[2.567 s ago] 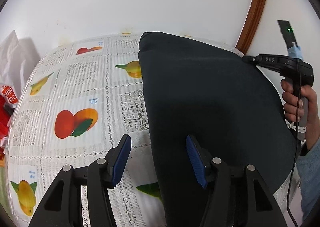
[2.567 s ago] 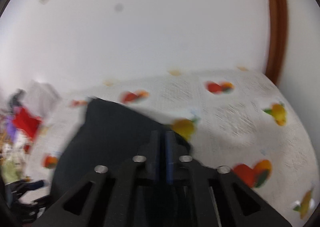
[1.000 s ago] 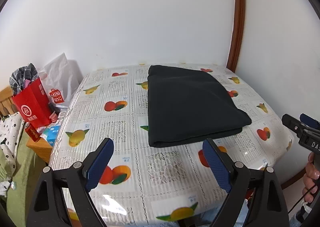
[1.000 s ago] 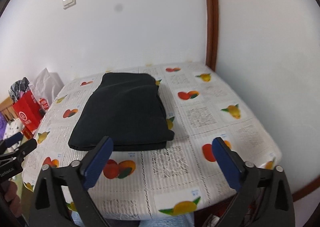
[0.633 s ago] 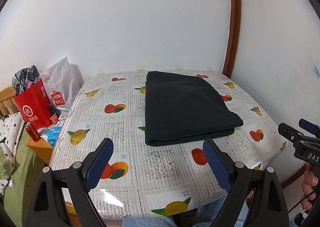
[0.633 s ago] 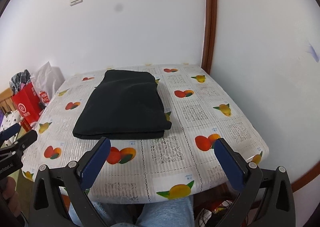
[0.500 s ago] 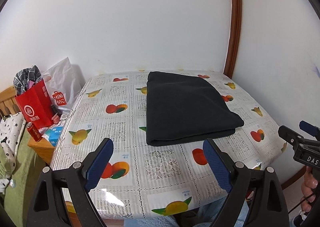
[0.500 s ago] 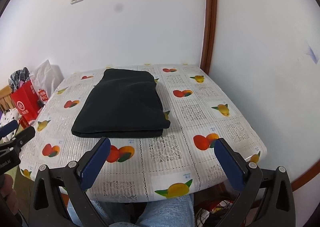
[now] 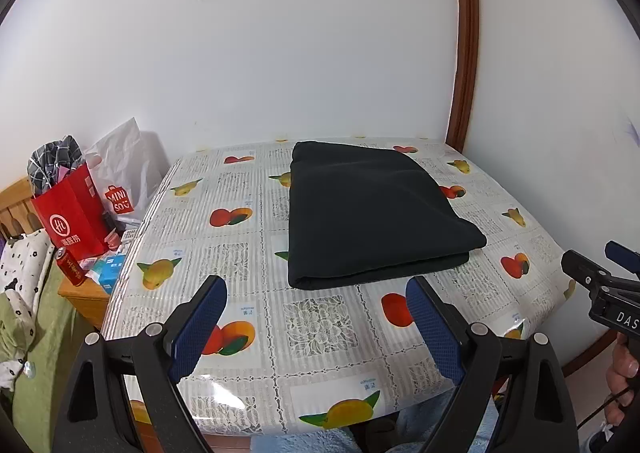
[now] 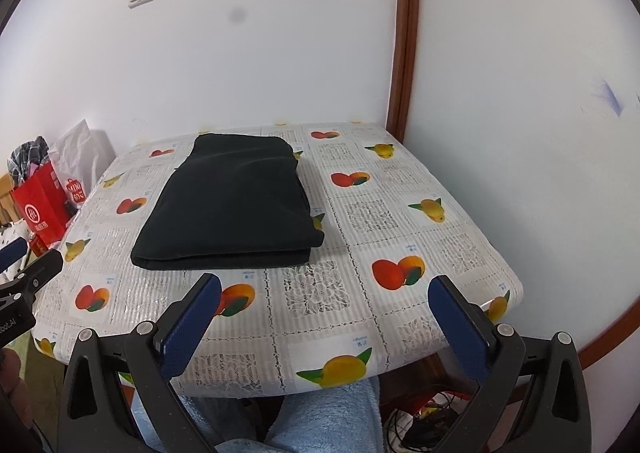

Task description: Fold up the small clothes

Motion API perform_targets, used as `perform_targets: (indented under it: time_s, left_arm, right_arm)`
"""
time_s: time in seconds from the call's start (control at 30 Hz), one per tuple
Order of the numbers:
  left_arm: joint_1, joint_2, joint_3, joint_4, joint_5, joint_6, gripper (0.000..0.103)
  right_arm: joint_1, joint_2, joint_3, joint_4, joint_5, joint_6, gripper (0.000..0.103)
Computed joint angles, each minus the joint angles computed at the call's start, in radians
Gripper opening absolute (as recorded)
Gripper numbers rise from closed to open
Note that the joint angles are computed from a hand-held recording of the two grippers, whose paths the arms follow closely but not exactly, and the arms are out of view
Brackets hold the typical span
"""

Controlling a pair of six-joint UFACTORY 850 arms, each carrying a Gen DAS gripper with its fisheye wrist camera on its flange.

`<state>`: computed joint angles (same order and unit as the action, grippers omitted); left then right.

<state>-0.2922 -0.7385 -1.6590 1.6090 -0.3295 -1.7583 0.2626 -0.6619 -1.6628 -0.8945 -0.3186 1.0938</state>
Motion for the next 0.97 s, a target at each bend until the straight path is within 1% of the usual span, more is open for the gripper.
perform_targets:
  time_s: [0.1,0.3,0.63,0.97]
  left_arm:
    - [-0.004,-0.006,-0.009,-0.023,-0.01,0.027,0.091]
    - [-0.005,-0.006,-0.009,-0.026,-0.01,0.026,0.091]
    - [-0.005,0.003,0.004,-0.002,-0.017,-0.006,0.091]
    - [0.001,0.0,-0.004,-0.011,-0.006,-0.001,0.091]
  right_arm:
    - [-0.001,0.003,0.004,-0.002,0.004,0.004,0.102]
    - [-0.001,0.007,0.01,-0.005,0.008,0.016,0.102]
    - [-0.002,0.006,0.009,-0.003,0.006,0.017,0.102]
    - [-0.003,0.009,0.012,-0.016,0.012,0.033,0.102]
